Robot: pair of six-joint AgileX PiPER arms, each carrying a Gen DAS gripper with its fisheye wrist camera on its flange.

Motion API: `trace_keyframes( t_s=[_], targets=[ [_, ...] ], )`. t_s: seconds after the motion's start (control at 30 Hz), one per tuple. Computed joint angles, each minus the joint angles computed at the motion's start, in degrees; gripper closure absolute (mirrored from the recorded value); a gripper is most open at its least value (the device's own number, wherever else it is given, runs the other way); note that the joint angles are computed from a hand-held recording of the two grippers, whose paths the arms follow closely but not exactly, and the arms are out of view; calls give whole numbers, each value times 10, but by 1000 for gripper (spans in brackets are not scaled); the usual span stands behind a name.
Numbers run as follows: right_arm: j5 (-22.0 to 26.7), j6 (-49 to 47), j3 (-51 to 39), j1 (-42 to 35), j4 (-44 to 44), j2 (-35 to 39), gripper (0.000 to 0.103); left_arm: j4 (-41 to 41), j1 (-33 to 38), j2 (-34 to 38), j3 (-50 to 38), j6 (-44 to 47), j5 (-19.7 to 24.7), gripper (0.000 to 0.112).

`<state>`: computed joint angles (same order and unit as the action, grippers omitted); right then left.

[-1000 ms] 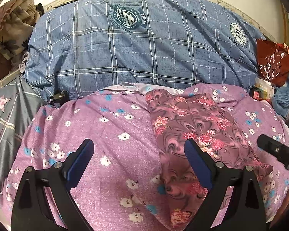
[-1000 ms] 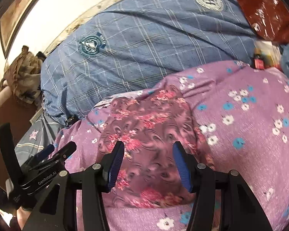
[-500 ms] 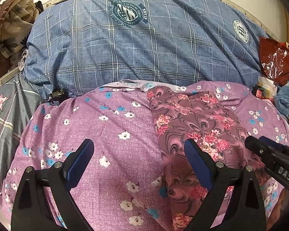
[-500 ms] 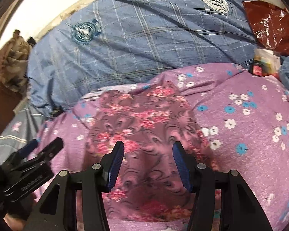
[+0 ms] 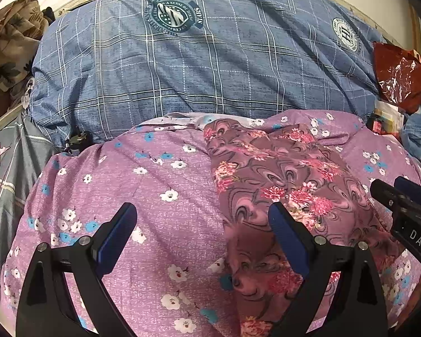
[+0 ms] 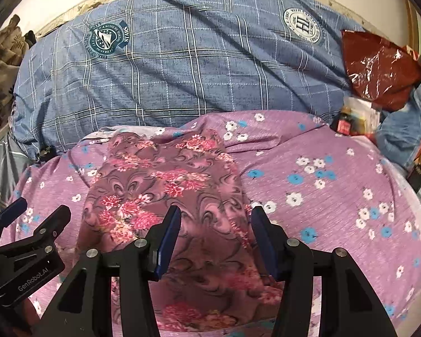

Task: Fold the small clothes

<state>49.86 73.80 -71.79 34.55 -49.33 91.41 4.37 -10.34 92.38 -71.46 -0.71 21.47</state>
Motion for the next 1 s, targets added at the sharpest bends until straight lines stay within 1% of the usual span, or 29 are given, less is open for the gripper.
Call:
trace_keyframes(
  t_s=[0.1,0.33,0.67,0.73,0.8,0.83,0.9,0.97,1.0],
  targets=[
    [3,1,2,0,-5,-3,49,16,-7,3,-2,-15,1,17],
    [28,6,-3,10,-25,2,49,18,-13,5,-3,-17,3,16],
    [35,3,-7,12,-30,5,49,20,-14,4,-4,-21,3,17],
    [36,1,-7,13,-31,5,49,2,-12,5,-5,-7,5,17],
    [32,-6,-4,11,-30,4,50,-68,2,11,-16,57,18,16],
    [26,-11,-1,7,-26,1,50,-90,9,15,-23,75,24,17],
    [-1,-19,14,-9,-12,-12,50,-125,26,23,-37,101,33,17],
    [-61,-16,43,-41,8,-38,50,-137,40,30,-50,105,37,17],
    [-94,-17,56,-61,22,-49,51,-138,48,37,-59,102,40,17]
  ],
)
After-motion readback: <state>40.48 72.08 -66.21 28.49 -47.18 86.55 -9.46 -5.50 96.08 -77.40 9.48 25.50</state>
